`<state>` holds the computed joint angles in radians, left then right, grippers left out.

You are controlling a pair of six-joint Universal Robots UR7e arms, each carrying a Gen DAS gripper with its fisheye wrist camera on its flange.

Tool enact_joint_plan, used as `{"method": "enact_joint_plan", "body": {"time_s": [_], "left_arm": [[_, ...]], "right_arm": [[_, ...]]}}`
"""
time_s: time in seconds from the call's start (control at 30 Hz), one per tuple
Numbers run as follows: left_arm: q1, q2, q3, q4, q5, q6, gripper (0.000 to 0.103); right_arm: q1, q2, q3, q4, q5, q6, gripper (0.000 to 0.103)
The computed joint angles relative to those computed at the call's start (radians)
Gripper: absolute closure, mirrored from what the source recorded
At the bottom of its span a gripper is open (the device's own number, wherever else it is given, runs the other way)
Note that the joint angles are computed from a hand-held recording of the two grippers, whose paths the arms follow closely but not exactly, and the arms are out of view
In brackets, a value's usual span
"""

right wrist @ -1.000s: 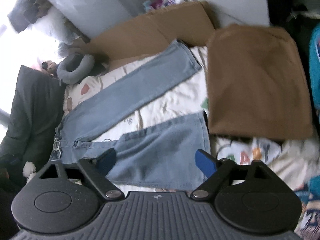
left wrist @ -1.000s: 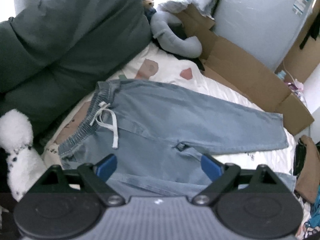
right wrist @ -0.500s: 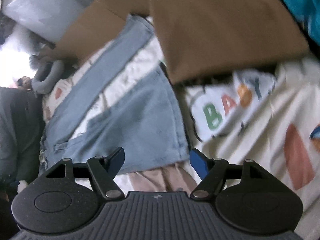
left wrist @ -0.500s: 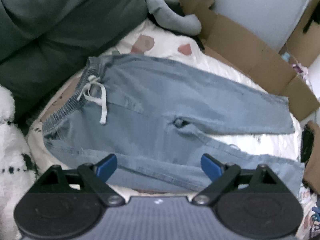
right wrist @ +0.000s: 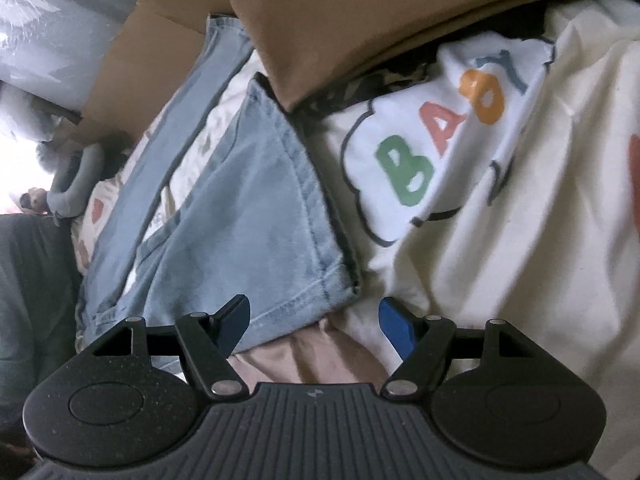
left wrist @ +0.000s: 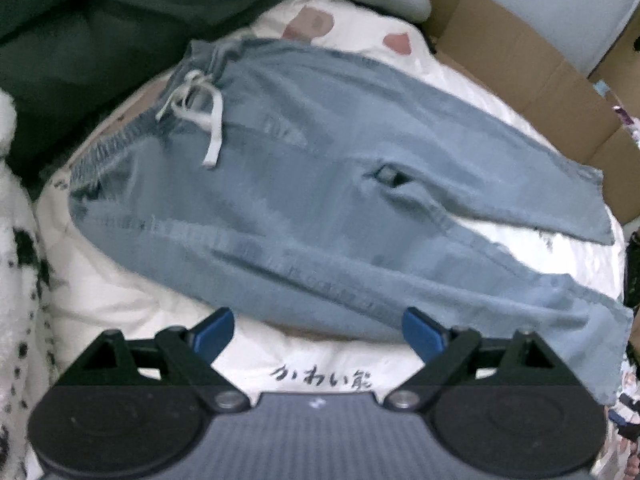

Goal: Fold clothes

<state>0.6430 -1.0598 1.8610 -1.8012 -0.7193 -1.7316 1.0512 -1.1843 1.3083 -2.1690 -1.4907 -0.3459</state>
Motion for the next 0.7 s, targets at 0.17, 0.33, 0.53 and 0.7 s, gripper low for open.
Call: {"method": "enact_joint_plan", "body": {"time_s": [0.17,0.33,0.53,0.7], "left_arm": [[0.009,0.001,0.042,-0.05,0.002,-0.046,0.011],[0.025,0.009,0.086,-0.149,0.018,-0.055,0.011],[0.046,0.027,0.123,-0.235,0.051,-0.105,0.012],[0.063,0.032,0.152,-0.297,0.082,-0.137,0.022]], "right_arm": [[0.013,0.003,0.001,-0.012,-0.009,0.002,0.066],[-0.001,0.0,0.005,-0.023,0.051,0.05,0.067],[-0.005,0.018,0.012,-0.069,0.03,0.108,0.076],[0.011,0.046,-0.019,-0.05,-0.021,0.114,0.094]]}}
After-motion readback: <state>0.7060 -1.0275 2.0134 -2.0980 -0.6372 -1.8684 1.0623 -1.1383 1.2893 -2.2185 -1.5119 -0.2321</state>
